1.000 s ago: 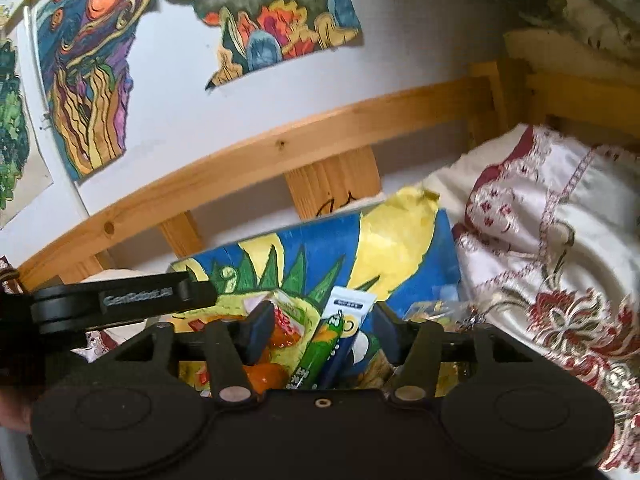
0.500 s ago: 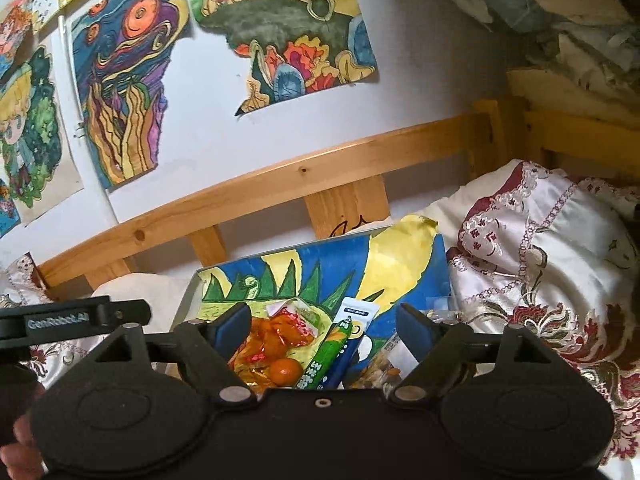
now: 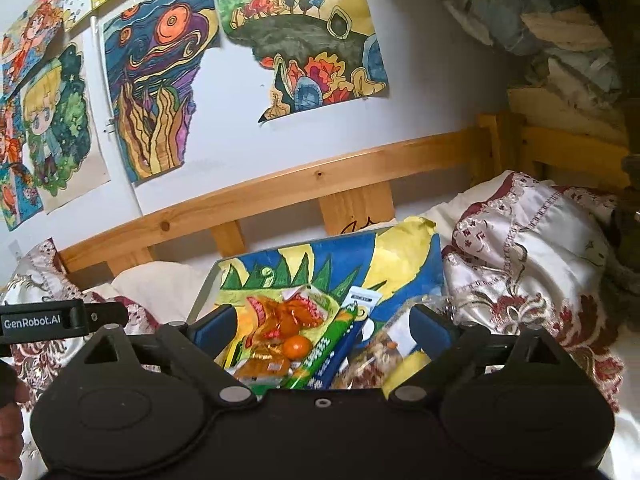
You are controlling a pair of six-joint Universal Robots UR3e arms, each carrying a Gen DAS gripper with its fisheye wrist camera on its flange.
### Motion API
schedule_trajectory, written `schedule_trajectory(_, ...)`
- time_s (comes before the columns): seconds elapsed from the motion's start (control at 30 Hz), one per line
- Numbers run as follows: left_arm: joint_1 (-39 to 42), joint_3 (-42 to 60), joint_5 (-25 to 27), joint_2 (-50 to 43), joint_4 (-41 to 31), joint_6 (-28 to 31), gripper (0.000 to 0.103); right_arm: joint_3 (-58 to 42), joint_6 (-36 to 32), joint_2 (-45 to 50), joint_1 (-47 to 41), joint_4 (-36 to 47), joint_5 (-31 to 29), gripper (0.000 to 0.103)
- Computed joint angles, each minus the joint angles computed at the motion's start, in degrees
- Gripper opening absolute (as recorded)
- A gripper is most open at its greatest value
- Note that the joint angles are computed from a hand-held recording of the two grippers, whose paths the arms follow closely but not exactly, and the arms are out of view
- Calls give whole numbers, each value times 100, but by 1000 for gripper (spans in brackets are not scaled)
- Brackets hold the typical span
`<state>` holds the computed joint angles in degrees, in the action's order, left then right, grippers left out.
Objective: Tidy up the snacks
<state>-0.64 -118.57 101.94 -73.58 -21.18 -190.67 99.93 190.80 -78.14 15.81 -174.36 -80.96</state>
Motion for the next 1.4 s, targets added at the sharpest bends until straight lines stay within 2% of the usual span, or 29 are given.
schedule_trajectory(0.23, -90, -907, 66, 1176, -226, -175, 102, 980, -198, -855, 146, -43, -118, 99)
schedule_trajectory(0.4, -358, -1362, 403, 1917, -409, -178, 102, 1627, -472, -1471, 404, -117, -461, 100)
schedule_trajectory(0.63, -607, -1843, 544, 3033, -1033, -300, 102, 2260, -480, -2208, 711, 7, -744, 101)
schedule_trajectory(0.9, -1106, -2263, 1157, 3932, -1687, -672, 102, 2621, -414, -2652, 1173, 121, -1168, 102)
schedule_trajectory(1.03, -1601, -2322, 1604, 4051, -1926, -994, 102, 2676, -365, -2716, 1376, 140, -1411, 102)
schedule_trajectory(1.17, -2217, -2357, 2089, 3807, -1793, -1244, 102, 2734, -329, -2776, 1503, 123, -1568, 102)
schedule_trajectory(1.3, -2388, -2396, 2220, 3725, -1792, -1345, 102, 2723, -354, -2740, 1634, 110, -1782, 102)
schedule_trajectory(1.4, -2235, -2415, 2092, 3846, -1902, -1349, 102, 2719, -338, -2744, 1644, 184, -1811, 102)
